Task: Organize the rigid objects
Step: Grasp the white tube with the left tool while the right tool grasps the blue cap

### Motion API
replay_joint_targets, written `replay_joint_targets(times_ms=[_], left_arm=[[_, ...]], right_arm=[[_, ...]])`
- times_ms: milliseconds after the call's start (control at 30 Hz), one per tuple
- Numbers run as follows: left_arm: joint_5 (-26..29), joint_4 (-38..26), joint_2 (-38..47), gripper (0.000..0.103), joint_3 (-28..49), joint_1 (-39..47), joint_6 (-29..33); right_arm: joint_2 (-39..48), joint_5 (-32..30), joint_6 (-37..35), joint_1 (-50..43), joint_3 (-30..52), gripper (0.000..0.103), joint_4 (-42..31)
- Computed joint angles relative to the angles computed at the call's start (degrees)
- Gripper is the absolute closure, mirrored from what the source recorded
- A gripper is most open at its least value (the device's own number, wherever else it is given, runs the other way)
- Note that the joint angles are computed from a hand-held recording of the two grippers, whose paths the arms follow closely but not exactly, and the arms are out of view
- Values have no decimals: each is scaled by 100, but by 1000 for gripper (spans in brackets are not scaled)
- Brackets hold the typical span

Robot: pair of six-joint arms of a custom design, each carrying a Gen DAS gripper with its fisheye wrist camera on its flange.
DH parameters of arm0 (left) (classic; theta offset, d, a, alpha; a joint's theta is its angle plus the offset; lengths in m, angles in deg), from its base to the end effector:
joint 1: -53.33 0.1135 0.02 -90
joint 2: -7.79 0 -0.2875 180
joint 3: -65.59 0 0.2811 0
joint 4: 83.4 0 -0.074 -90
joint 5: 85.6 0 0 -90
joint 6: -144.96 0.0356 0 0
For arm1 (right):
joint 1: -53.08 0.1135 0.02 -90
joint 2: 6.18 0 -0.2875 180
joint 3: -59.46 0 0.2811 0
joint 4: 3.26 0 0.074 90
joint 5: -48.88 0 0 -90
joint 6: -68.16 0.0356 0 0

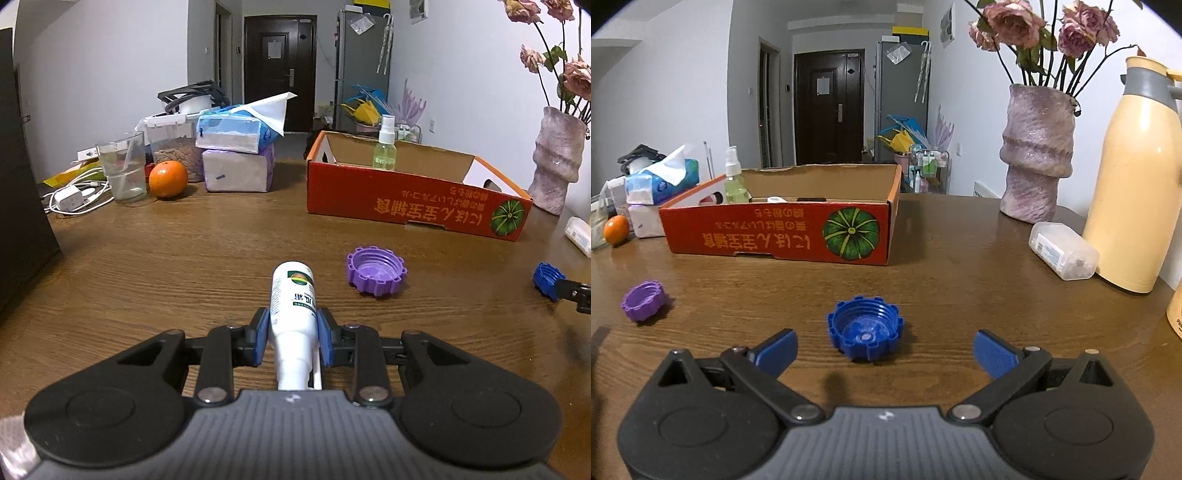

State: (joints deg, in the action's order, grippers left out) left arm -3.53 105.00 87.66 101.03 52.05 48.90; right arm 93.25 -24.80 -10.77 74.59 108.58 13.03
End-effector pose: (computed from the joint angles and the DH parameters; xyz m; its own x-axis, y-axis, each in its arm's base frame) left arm 0.2586 -0.0009 0.1355 -0.5753 -0.0917 -0.8128 -0.1510 0.9885 -0.0047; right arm 0.3165 0.1140 0.1203 -0.5368 -0.0135 -0.8436 -0.0327 0.9995 0.0049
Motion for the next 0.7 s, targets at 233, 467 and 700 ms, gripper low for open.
replay_joint_targets(times_ms=[233,467,700], left_arm=[[-74,51,-36,74,-12,79,-60],[-62,61,-56,74,-25,92,-56],[-36,86,-74,74,-44,100,-42]], right_arm=[[501,-78,33,-117,634,15,-334],[724,-245,98,-173,946,51,-617],[553,-64,-36,-36,654,51,-172]])
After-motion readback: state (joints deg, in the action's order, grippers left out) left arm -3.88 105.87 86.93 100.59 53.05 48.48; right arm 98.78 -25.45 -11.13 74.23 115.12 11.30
